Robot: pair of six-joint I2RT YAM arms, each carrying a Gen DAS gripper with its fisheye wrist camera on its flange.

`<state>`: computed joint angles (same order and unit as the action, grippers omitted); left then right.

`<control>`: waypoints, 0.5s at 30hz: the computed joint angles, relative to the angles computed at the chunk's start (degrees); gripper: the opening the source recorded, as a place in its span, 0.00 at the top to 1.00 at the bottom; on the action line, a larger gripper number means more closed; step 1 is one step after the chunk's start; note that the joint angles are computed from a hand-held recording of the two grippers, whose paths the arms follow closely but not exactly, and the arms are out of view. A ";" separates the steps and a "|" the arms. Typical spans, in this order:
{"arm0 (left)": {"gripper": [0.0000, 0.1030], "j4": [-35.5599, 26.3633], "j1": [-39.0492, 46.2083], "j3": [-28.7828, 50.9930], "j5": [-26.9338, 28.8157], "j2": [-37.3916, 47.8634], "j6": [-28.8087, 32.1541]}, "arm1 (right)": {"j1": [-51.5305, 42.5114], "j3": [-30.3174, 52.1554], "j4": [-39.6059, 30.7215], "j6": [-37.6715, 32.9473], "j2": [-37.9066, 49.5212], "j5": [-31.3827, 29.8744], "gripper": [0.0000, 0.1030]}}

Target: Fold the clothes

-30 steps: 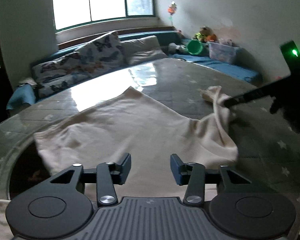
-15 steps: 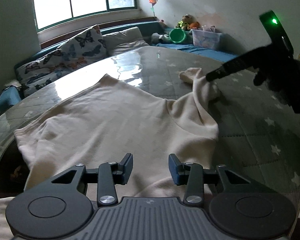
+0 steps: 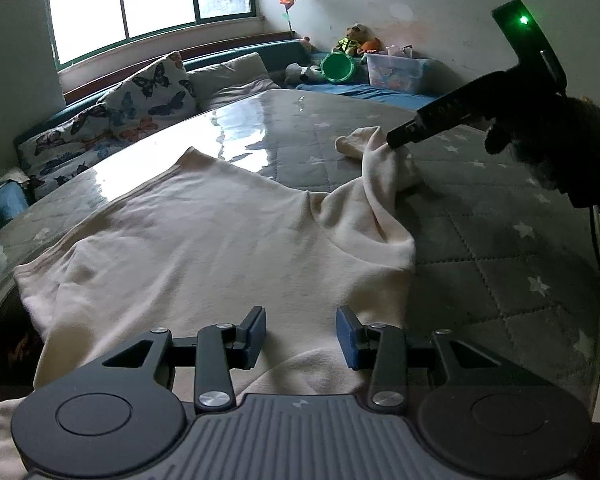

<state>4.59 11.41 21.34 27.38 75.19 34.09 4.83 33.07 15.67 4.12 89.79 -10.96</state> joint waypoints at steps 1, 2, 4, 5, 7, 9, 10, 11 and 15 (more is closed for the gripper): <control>0.59 0.01 -0.07 -0.01 -0.02 0.00 -0.06 | -0.10 -0.02 0.08 0.11 -0.03 -0.08 0.60; 0.59 0.01 -0.14 -0.02 -0.05 -0.02 -0.13 | -0.20 -0.04 0.14 0.21 -0.07 -0.15 0.60; 0.59 -0.08 -0.13 -0.03 -0.03 -0.09 -0.15 | -0.31 -0.05 0.08 0.17 -0.05 -0.20 0.60; 0.59 -0.08 -0.13 -0.03 -0.03 -0.09 -0.15 | -0.35 -0.06 0.05 0.16 -0.04 -0.23 0.60; 0.59 -0.06 -0.23 -0.01 -0.12 -0.08 -0.23 | -0.38 -0.09 0.13 0.19 0.03 -0.22 0.60; 0.59 -0.03 -0.26 -0.02 -0.13 -0.07 -0.38 | -0.47 -0.08 0.17 0.30 0.06 -0.32 0.60; 0.59 0.02 -0.27 -0.03 -0.13 -0.04 -0.42 | -0.51 -0.08 0.19 0.35 0.08 -0.37 0.60; 0.59 0.08 -0.30 -0.04 -0.14 -0.01 -0.44 | -0.49 -0.06 0.20 0.33 0.08 -0.33 0.60; 0.59 0.07 -0.35 -0.08 -0.18 -0.06 -0.42 | -0.55 -0.03 0.21 0.40 0.07 -0.59 0.60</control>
